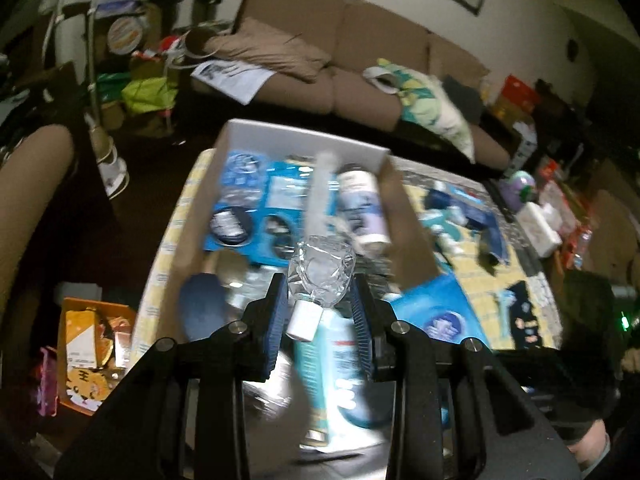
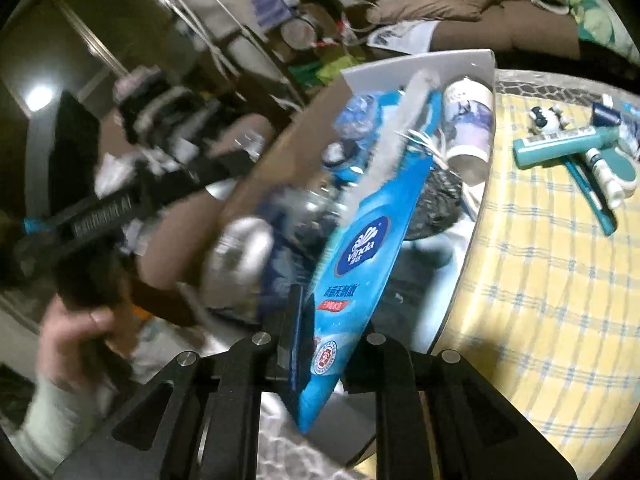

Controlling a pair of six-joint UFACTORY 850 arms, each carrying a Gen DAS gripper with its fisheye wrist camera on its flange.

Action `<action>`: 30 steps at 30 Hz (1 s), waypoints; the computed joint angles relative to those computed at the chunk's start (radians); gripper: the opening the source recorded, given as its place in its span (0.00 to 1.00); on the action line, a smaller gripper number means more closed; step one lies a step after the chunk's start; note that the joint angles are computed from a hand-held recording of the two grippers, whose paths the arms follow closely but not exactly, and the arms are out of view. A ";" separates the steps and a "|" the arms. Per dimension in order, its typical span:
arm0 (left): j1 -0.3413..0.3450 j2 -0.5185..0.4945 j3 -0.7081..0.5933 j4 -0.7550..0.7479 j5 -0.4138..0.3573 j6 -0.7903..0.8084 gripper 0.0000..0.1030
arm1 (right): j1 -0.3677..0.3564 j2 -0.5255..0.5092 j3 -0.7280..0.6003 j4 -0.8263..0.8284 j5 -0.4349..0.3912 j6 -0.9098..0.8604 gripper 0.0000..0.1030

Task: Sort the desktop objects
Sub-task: 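Carry both items over the white box while the right gripper releases the tissue pack, then lower the glass bottle into the white box and open the left gripper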

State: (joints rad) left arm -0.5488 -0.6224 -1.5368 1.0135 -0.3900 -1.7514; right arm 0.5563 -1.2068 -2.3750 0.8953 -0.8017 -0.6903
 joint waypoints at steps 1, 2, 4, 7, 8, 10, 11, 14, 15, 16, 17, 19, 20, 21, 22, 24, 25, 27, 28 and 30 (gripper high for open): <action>0.016 -0.005 0.000 -0.022 0.003 0.023 0.29 | 0.006 -0.016 -0.028 -0.049 0.002 0.031 0.19; 0.037 -0.017 -0.011 -0.079 0.006 0.085 0.29 | 0.013 -0.023 -0.042 -0.099 0.014 0.058 0.30; 0.057 -0.043 -0.043 -0.172 -0.020 0.194 0.29 | 0.022 -0.015 -0.034 -0.168 0.044 0.072 0.48; 0.085 -0.103 -0.116 -0.310 -0.080 0.373 0.29 | 0.028 0.004 -0.015 -0.243 0.064 0.081 0.51; 0.093 -0.124 -0.142 -0.351 -0.096 0.425 0.29 | 0.029 0.023 0.016 -0.244 0.082 0.061 0.51; 0.103 -0.169 -0.198 -0.414 -0.145 0.512 0.29 | 0.028 0.063 0.074 -0.235 0.125 0.022 0.52; 0.107 -0.189 -0.222 -0.445 -0.161 0.556 0.29 | 0.025 0.077 0.092 -0.214 0.127 -0.007 0.53; 0.107 -0.233 -0.272 -0.481 -0.196 0.625 0.29 | 0.017 0.104 0.127 -0.167 0.127 -0.058 0.54; 0.106 -0.236 -0.277 -0.485 -0.192 0.630 0.29 | 0.013 0.114 0.142 -0.146 0.128 -0.077 0.54; 0.105 -0.236 -0.278 -0.489 -0.179 0.635 0.29 | 0.007 0.122 0.157 -0.117 0.128 -0.098 0.54; 0.102 -0.237 -0.281 -0.491 -0.164 0.641 0.29 | 0.002 0.132 0.174 -0.092 0.128 -0.114 0.54; 0.097 -0.254 -0.312 -0.529 -0.164 0.693 0.29 | -0.011 0.140 0.193 -0.025 0.117 -0.146 0.56; 0.096 -0.271 -0.341 -0.568 -0.175 0.739 0.29 | -0.016 0.143 0.202 -0.003 0.115 -0.152 0.56; 0.093 -0.296 -0.381 -0.611 -0.199 0.789 0.29 | -0.018 0.145 0.208 0.001 0.120 -0.150 0.56; 0.091 -0.318 -0.414 -0.645 -0.221 0.825 0.29 | -0.018 0.150 0.217 -0.004 0.126 -0.148 0.56; 0.090 -0.369 -0.495 -0.708 -0.273 0.893 0.29 | -0.018 0.157 0.230 -0.012 0.131 -0.148 0.56; 0.090 -0.386 -0.522 -0.723 -0.290 0.914 0.29 | -0.019 0.160 0.236 -0.006 0.128 -0.157 0.56; 0.084 -0.424 -0.588 -0.754 -0.343 0.951 0.29 | -0.020 0.171 0.253 -0.001 0.131 -0.172 0.56; 0.085 -0.428 -0.594 -0.773 -0.349 0.965 0.29 | -0.020 0.173 0.255 -0.003 0.131 -0.175 0.56; 0.081 -0.445 -0.628 -0.768 -0.396 0.953 0.36 | -0.023 0.176 0.258 0.000 0.131 -0.177 0.56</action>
